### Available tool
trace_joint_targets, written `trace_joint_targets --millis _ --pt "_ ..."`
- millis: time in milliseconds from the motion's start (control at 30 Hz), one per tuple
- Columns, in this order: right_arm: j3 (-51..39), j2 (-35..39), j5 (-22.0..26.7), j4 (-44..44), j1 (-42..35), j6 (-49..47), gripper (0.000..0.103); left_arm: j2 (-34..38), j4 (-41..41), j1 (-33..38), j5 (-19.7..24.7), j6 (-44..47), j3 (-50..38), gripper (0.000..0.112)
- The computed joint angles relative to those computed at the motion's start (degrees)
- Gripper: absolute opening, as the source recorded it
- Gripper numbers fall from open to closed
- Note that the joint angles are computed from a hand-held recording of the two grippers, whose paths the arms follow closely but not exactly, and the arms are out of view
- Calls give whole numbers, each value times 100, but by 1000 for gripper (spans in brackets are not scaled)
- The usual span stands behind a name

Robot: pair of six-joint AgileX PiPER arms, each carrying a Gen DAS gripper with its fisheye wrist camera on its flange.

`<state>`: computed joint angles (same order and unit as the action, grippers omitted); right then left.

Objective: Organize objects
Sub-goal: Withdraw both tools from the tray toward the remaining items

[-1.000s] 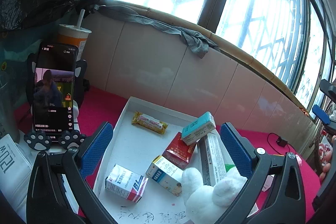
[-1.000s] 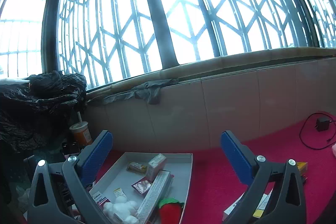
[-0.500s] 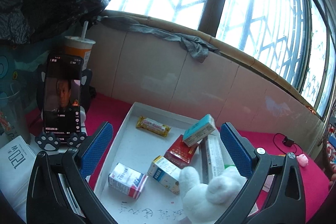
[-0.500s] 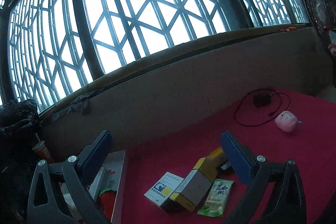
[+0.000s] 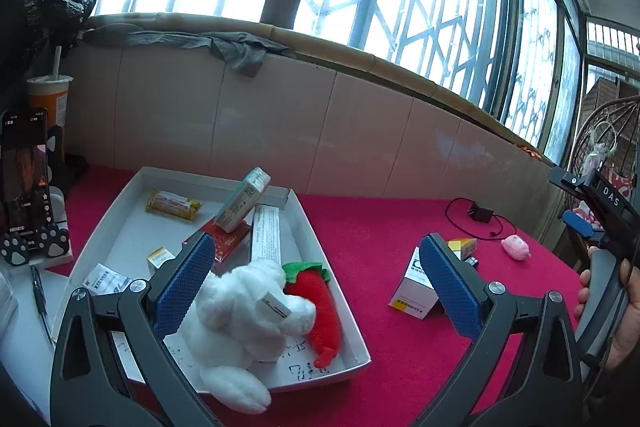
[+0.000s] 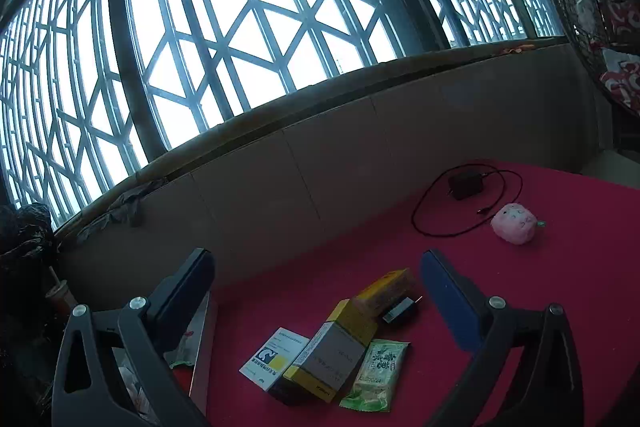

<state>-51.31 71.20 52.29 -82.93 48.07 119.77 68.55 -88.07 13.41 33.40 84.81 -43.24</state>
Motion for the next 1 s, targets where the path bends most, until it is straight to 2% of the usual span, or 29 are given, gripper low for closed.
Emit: trace_joint_targets --millis 233,400,467,667,800,833,933,1000 --pt "313 -320 -385 428 -477 -385 103 99 486 -127 -339 -749 -149 103" --pt "616 -539 -1057 1122 -1127 -991 103 236 1143 -437 -617 -1463 -298 103" --pt "722 -559 -1395 1530 -1452 -1382 103 220 1490 -781 -980 -1707 -324 103" --pt "953 -390 -2637 3036 -2358 -3258 103 396 3346 -1735 -1226 -3113 -753 103" --pt "896 -56 -2618 3254 -2234 -4084 103 548 4356 -2298 -1475 -4021 -906 103" --pt "833 68 -2644 3528 -2258 -4489 103 637 4697 -2416 -1469 -4323 -992 103" --pt "472 631 -2669 4624 -2434 -5825 103 1033 6413 -2944 -1405 -5844 -1423 103" --pt "158 1052 -2541 4925 -2492 -6211 103 1383 7559 -3293 -1270 -6720 -1782 103"
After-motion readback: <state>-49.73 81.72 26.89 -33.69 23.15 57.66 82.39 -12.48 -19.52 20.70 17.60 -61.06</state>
